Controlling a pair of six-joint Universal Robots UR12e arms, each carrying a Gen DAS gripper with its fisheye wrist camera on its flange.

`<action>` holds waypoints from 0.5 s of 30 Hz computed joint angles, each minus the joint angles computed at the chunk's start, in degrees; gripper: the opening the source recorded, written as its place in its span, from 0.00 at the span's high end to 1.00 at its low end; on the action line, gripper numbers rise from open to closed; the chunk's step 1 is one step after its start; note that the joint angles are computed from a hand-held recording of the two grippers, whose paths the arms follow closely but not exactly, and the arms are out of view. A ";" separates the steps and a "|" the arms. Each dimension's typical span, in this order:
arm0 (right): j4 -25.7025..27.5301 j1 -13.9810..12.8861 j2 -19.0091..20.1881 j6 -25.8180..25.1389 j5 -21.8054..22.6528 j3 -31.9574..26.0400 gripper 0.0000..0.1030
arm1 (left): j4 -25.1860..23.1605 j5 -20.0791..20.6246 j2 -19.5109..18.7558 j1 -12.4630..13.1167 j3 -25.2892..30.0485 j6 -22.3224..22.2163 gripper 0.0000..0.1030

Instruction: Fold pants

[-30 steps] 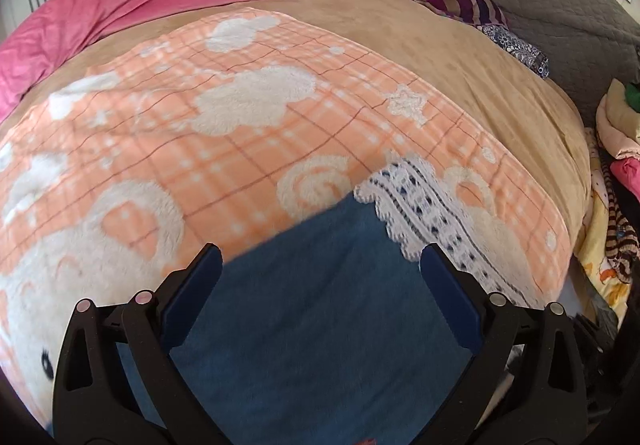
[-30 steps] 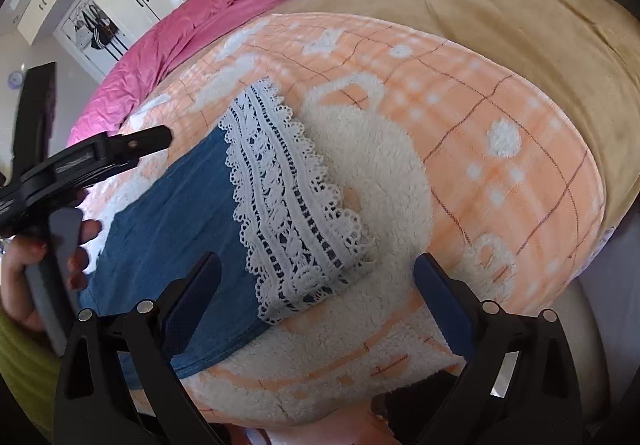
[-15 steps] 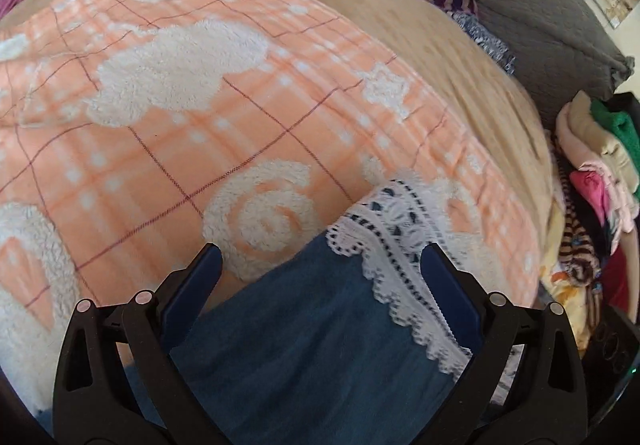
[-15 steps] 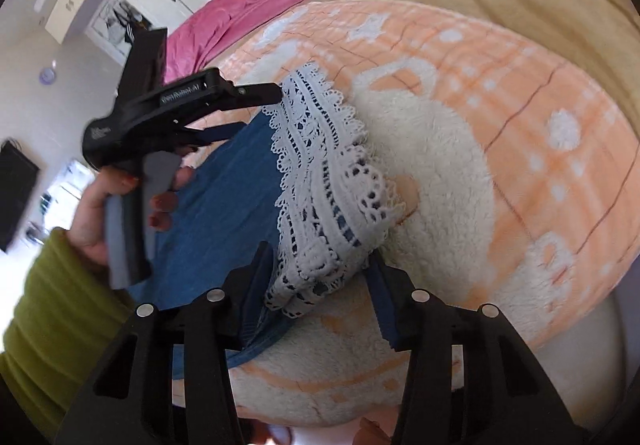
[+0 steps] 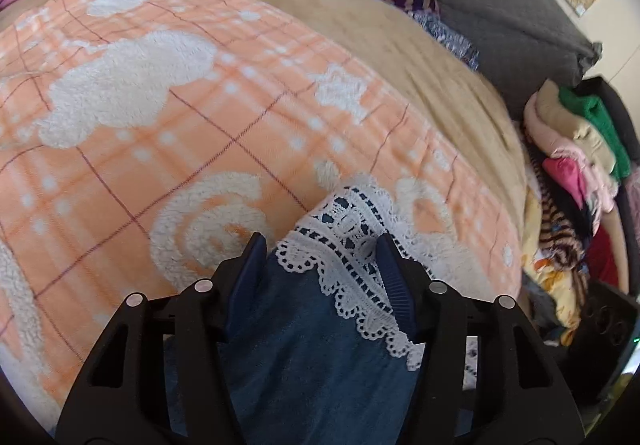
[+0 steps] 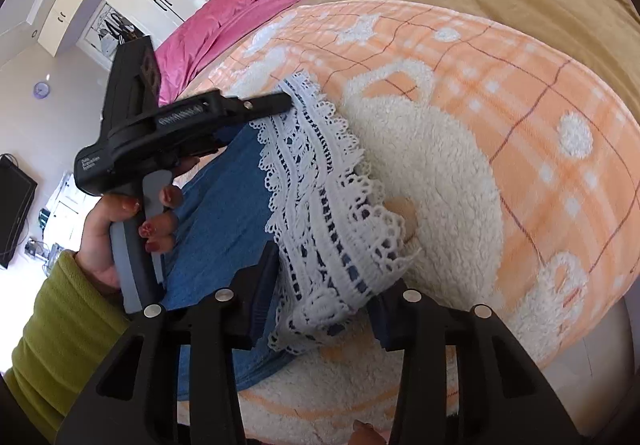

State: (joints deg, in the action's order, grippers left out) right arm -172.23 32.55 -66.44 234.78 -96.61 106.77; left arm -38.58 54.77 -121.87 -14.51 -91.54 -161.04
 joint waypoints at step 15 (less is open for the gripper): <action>-9.32 0.91 2.69 -10.36 0.69 -3.00 0.79 | 5.87 -4.59 2.89 2.37 -3.74 -1.97 0.84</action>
